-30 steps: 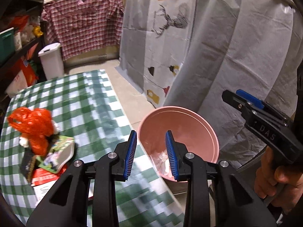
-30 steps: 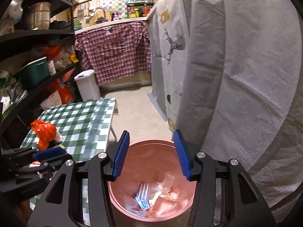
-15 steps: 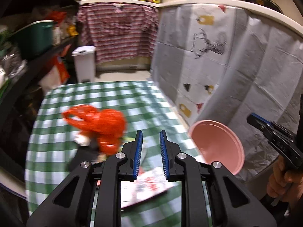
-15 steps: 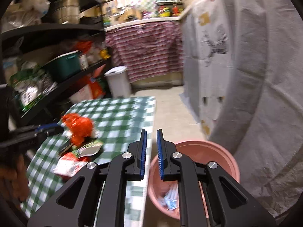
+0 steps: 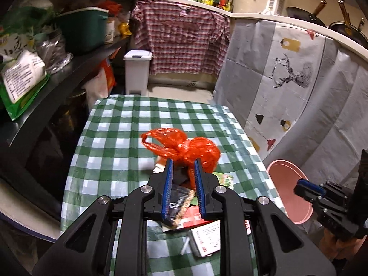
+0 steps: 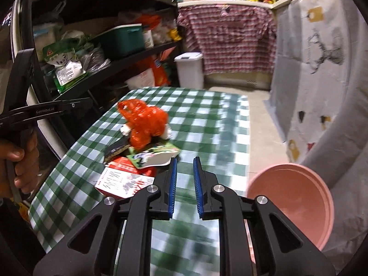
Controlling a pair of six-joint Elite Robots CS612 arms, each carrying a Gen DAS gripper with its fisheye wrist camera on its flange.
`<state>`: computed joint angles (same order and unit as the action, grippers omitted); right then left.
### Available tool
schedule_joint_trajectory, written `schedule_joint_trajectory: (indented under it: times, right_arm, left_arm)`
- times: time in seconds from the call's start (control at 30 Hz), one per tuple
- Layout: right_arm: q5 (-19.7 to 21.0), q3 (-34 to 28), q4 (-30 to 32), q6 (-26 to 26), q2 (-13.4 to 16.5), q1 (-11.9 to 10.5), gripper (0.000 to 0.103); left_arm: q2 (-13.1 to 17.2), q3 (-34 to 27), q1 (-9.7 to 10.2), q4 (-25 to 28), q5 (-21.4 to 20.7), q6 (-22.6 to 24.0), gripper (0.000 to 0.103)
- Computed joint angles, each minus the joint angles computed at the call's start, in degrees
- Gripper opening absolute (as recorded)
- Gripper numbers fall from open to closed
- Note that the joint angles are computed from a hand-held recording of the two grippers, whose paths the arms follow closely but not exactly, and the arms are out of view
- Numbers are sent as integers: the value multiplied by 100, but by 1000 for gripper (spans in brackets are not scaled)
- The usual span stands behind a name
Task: Collect trash
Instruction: 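Move both open grippers back toward the red plastic bag on the table, then grasp the black-and-red packet with the left gripper while the right grasps the green panda bag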
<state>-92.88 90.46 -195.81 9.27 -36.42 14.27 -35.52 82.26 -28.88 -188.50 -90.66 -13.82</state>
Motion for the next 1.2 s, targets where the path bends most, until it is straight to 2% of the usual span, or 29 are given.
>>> schedule_joint_trajectory:
  times: [0.27, 0.37, 0.43, 0.5, 0.63, 0.67, 0.73, 0.8, 0.93, 1.2]
  right_arm:
    - [555, -649, 499, 321, 377, -7, 17]
    - [731, -832, 759, 454, 475, -21, 17]
    - [875, -940, 926, 523, 530, -37, 19]
    - [1028, -1049, 1068, 580, 585, -48, 28]
    - [1204, -1199, 1284, 656, 661, -56, 30]
    - [1235, -1241, 1361, 681, 681, -58, 30]
    - [1247, -1285, 1429, 719, 706, -60, 30]
    - [1261, -1313, 1463, 740, 722, -68, 30]
    - [1275, -1372, 1546, 801, 756, -84, 30]
    - [1246, -1482, 1720, 812, 806, -78, 30]
  left_arm:
    - [145, -105, 94, 268, 124, -37, 16]
    - [198, -130, 135, 444, 35, -76, 16]
    - [220, -134, 130, 536, -34, -29, 16]
    - [247, -153, 112, 638, -124, 72, 16]
    - [309, -248, 48, 911, -245, 317, 17]
    - [323, -271, 39, 949, -235, 339, 18]
    - [364, -328, 14, 1060, -235, 383, 33]
    - [407, -388, -1, 1172, -214, 428, 39]
    - [487, -518, -18, 1429, -128, 450, 41]
    - [534, -605, -75, 1482, 90, 622, 45]
